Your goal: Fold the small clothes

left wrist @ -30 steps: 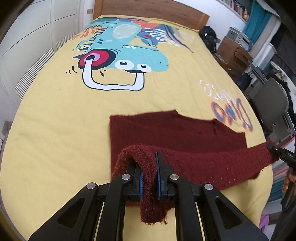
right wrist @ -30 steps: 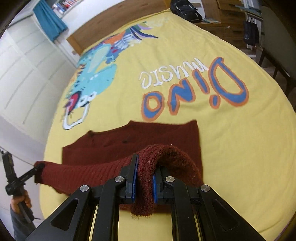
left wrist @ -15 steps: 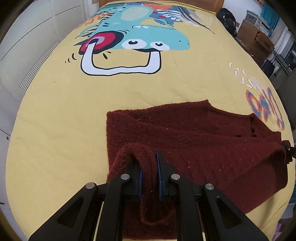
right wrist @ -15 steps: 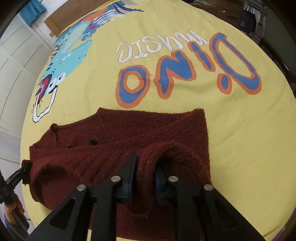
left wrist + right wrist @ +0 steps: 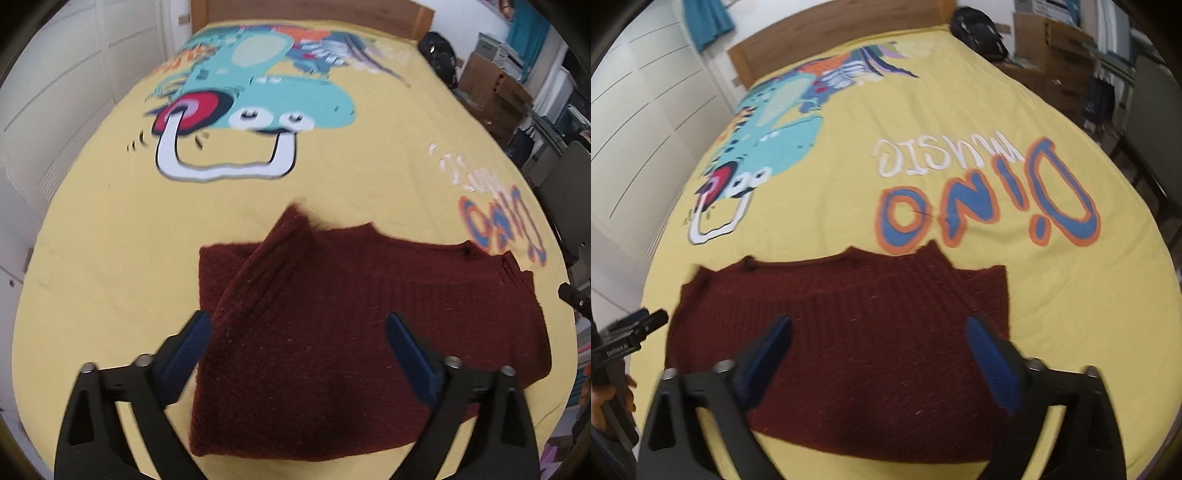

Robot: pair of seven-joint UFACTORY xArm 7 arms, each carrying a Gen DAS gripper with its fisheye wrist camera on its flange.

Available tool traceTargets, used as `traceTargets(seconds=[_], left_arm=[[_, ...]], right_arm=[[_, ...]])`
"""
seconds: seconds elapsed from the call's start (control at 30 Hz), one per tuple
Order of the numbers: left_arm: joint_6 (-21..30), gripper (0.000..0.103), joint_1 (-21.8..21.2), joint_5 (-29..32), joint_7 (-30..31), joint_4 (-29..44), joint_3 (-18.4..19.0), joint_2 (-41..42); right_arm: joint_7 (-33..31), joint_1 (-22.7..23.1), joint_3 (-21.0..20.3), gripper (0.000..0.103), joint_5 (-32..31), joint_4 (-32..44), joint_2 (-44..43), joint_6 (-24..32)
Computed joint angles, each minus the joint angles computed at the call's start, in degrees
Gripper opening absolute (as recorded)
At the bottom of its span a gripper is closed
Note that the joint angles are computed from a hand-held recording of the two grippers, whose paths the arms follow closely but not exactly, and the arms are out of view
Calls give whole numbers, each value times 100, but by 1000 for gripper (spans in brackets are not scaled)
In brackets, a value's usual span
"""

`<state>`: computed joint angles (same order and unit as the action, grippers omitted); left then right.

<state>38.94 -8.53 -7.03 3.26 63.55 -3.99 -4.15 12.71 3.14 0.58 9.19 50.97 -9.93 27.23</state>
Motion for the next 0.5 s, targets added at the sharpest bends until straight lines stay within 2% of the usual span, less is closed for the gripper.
traceTargets(seconds=[0.17,0.37,0.5], left_arm=[[-336,102,-170,-202,300,-390,-77,-338],[-895,102,-400,154,307,-1042,-270,-479],[-1065,102,-507,296,209,-1351,-325,-336]], right_arm=[[389,97,274,103,-410,-315,-186,-253],[1683,-36,872,103,-2064,-759,-136,-479],[2048,141,864,103,-2490,-902,173,-444]])
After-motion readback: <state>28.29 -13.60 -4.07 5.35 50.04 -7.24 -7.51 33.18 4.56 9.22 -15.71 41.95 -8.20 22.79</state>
